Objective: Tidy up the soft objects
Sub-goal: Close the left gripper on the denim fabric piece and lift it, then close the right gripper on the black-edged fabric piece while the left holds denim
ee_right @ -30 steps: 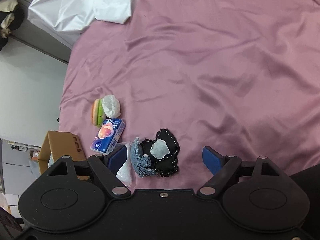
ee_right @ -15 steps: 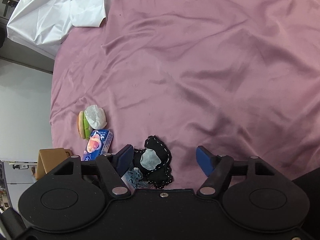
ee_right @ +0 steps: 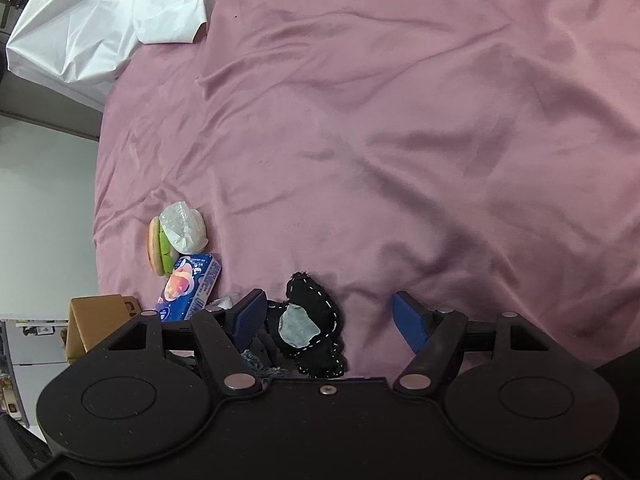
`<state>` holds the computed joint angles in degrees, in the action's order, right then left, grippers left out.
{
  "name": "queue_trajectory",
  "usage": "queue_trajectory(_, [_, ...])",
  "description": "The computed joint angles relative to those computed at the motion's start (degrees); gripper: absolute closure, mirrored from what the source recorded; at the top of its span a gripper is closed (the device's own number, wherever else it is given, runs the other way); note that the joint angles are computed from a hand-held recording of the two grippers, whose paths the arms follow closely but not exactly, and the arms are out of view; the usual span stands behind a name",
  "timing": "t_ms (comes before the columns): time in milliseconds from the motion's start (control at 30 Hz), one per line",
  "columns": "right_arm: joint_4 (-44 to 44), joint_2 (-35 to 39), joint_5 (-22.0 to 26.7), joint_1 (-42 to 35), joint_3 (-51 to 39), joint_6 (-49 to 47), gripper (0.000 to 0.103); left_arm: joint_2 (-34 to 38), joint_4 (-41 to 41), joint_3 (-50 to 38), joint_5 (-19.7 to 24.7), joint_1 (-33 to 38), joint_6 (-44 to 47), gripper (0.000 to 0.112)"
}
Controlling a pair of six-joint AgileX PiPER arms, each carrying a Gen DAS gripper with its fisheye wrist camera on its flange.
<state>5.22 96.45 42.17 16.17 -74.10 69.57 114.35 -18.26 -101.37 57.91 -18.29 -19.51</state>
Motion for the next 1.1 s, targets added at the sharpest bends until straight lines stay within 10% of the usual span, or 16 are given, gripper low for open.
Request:
queue_trajectory(533, [-0.9,5.9,4.9,2.9,-8.1,-6.4,0.029,-3.1,-2.6,3.4,1.0,4.3,4.1,0.102])
queue_trajectory(800, [-1.5,7.2,5.9,4.2,-10.0,-8.2,0.072,-1.8,-2.1,1.9,4.0,4.2,6.7,0.098])
queue_trajectory(1100, [-0.3,6.6,2.1,4.5,-8.5,-9.6,0.077,-1.1,-1.8,2.7,2.2,3.7,6.6,0.097])
